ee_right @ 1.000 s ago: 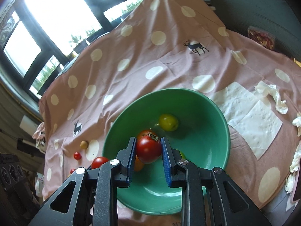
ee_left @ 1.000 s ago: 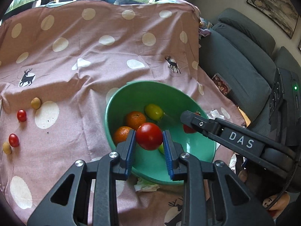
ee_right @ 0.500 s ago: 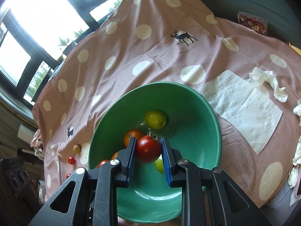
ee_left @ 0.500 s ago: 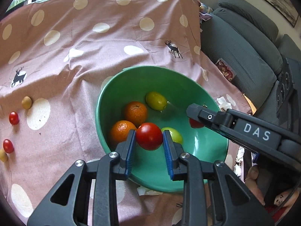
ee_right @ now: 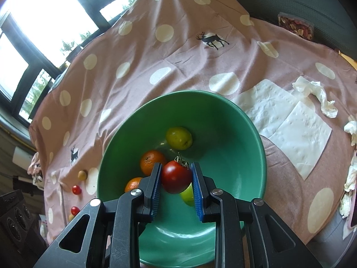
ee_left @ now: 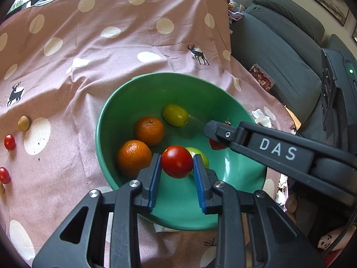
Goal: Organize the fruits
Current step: 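Lower both tomatoes into the green bowl and open both grippers, then move both grippers back to the remaining tomatoes and yellow fruits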
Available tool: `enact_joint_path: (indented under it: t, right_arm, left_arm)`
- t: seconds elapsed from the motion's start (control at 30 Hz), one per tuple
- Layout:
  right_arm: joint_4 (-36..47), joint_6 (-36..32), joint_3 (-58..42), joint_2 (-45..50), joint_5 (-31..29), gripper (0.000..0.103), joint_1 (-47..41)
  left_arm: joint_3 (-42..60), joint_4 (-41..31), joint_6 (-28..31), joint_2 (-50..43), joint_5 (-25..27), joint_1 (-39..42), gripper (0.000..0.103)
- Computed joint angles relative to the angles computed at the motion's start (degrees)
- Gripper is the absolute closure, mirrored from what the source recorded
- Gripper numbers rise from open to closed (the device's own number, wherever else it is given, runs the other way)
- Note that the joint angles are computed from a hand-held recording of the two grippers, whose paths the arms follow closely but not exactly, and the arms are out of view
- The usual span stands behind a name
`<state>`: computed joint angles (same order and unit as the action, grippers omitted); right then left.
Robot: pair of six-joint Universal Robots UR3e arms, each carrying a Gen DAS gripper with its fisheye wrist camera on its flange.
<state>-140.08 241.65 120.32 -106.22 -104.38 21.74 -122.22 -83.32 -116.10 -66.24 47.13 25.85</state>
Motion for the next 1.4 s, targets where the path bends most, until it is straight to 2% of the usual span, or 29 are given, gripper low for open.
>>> enact_joint_path:
  t: [0.67, 0.9, 0.97, 1.03, 1.1, 1.23, 1.4]
  right_arm:
    - [1.7, 0.1, -1.7, 1.8, -1.1, 0.077, 0.5]
    - [1.7, 0.1, -1.7, 1.8, -1.1, 0.077, 0.5]
    - [1.7, 0.2, -1.9, 2.0, -1.1, 0.077, 0.7]
    - [1.8, 0.1, -1.9, 1.9, -1.1, 0.077, 0.7]
    - [1.4, 0.1, -1.4, 1.6, -1.1, 0.077, 0.5]
    - [2.1, 0.5, -1.8, 1.9, -1.6, 0.077, 0.7]
    - [2.0, 0.7, -1.8, 1.8, -2.2, 0.077, 0.8]
  left_arm:
    - [-0.9, 1.4, -0.7, -0.3, -0.3, 0.0, 0.076]
    - [-0.8, -0.2, 0.2, 0.2, -0.9, 0.8, 0.075]
    - [-0.5, -1.4, 1.0, 0.0, -1.4, 1.1, 0.070]
    - [-0.9, -2.8, 2.2, 1.1, -2.7, 2.4, 0.050]
    - [-1.2, -3.9, 2.8, 2.3, -3.7, 3.8, 0.037]
    - [3.9, -11.8, 5.7, 0.2, -3.9, 5.9, 0.033]
    - [5.8, -18.1, 9.2, 2.5, -5.3, 12.3, 0.028]
